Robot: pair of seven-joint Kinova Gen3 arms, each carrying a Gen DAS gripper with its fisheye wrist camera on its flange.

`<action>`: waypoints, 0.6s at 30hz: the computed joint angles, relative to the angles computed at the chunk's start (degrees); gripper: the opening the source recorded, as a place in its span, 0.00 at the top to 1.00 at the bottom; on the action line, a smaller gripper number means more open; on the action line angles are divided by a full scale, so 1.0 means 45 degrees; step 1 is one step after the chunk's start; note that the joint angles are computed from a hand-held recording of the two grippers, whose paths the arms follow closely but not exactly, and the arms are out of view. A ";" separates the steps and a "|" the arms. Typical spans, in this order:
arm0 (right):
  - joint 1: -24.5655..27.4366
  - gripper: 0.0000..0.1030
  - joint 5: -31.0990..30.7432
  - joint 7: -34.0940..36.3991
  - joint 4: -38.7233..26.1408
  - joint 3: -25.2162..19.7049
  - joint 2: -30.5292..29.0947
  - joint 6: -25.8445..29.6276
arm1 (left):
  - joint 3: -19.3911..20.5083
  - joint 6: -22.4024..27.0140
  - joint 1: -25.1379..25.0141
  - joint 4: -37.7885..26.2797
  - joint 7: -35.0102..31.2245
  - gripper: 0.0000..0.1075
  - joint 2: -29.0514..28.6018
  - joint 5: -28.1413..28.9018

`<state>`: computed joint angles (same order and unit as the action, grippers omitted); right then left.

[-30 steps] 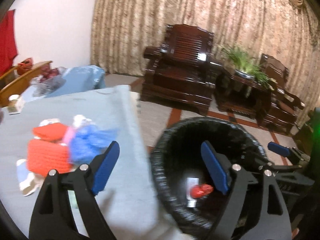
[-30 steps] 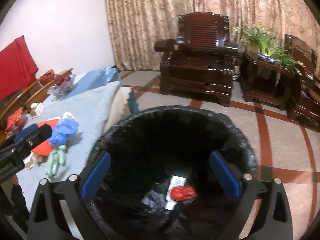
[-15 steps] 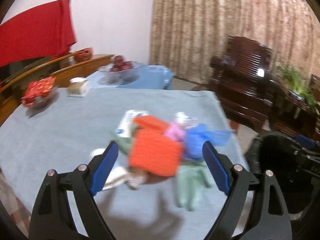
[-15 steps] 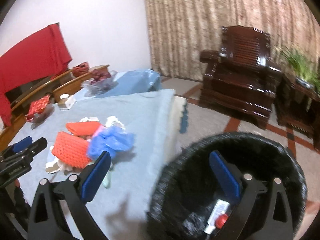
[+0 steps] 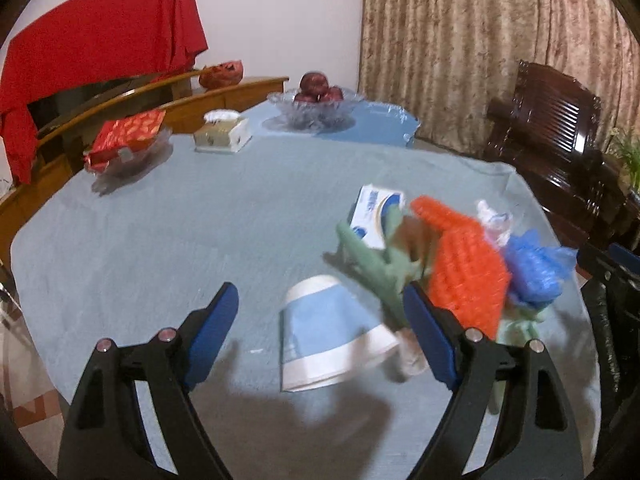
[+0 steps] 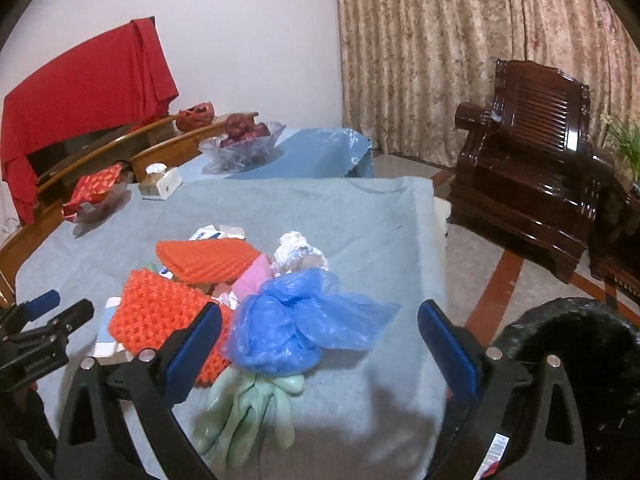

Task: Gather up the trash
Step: 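Grasp the blue plastic bag with the right gripper while the left gripper grasps the paper cup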

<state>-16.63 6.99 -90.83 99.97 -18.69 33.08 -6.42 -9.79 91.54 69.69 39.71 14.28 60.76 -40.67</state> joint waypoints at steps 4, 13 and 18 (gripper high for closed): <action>-0.0665 0.08 -0.0204 0.0080 -0.0540 0.0597 0.0428 0.0397 | 0.0237 -0.0774 -0.0211 0.1113 0.0665 0.25 -0.0333 0.0363; -0.0764 0.19 -0.0491 0.0837 -0.1370 0.0434 0.1235 0.1705 | 0.0637 -0.2428 -0.0702 0.2708 0.1483 0.25 -0.0825 0.0743; 0.0437 0.39 -0.0524 0.1931 -0.1812 -0.1239 0.1709 0.2537 | 0.0673 -0.3546 -0.0860 0.3527 0.1938 0.28 -0.1130 0.0756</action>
